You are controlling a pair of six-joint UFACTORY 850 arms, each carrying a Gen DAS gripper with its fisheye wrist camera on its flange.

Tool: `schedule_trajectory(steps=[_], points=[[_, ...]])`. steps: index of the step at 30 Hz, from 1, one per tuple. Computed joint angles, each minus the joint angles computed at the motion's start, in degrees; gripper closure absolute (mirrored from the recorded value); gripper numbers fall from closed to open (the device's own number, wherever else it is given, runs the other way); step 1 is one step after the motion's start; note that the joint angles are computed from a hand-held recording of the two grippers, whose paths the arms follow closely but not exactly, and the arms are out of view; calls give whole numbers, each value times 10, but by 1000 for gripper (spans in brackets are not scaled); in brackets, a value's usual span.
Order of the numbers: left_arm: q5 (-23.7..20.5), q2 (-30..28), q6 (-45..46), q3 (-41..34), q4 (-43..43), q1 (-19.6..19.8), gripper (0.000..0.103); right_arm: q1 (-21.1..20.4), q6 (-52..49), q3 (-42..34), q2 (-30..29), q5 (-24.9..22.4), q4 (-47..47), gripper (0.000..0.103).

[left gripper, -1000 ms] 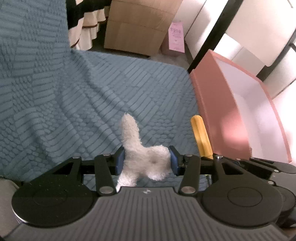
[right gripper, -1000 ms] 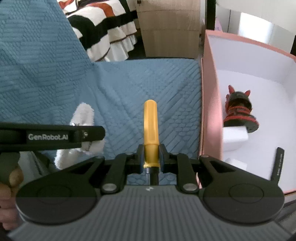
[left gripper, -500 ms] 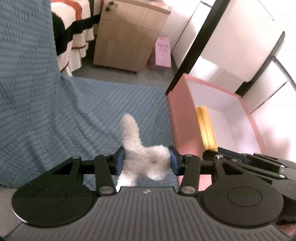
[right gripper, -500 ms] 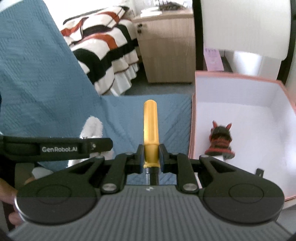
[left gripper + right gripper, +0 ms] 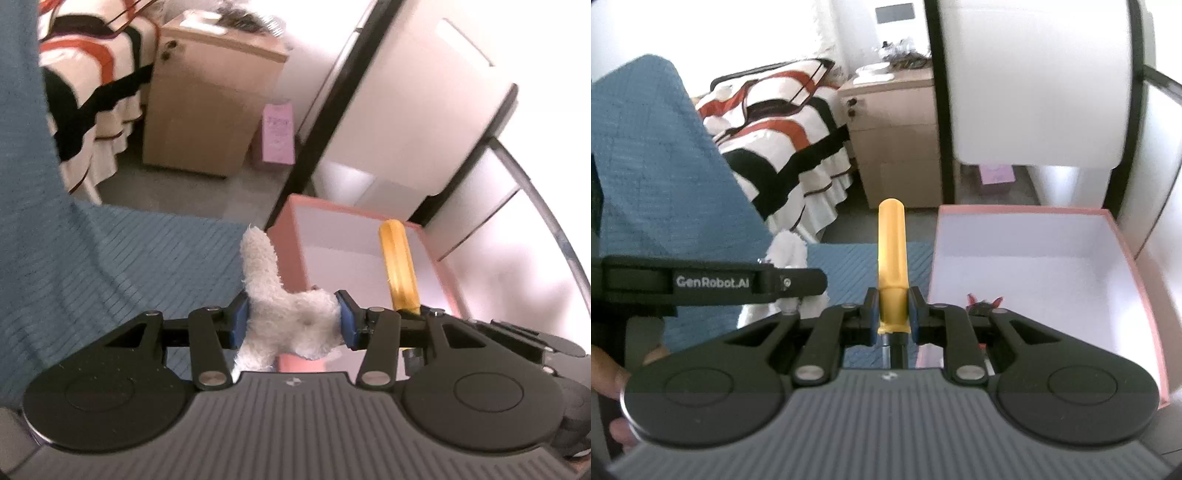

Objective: Organize rigid objects
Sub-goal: 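Carry the fluffy toy and screwdriver in both grippers over the pink box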

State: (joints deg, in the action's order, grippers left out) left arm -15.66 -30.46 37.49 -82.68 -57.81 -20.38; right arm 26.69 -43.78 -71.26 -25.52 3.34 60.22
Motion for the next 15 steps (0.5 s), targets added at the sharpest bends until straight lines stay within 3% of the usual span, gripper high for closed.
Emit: schedule_trajectory(steps=[3, 8, 15], points=[[2, -6, -19, -21, 17, -16, 49, -11, 115, 14, 13, 6, -117, 83], [7, -33, -103, -71, 90, -47, 49, -32, 152, 28, 28, 6, -162, 83], [1, -79, -222, -141, 205, -81, 49, -69, 350, 40, 38, 0, -371, 83]])
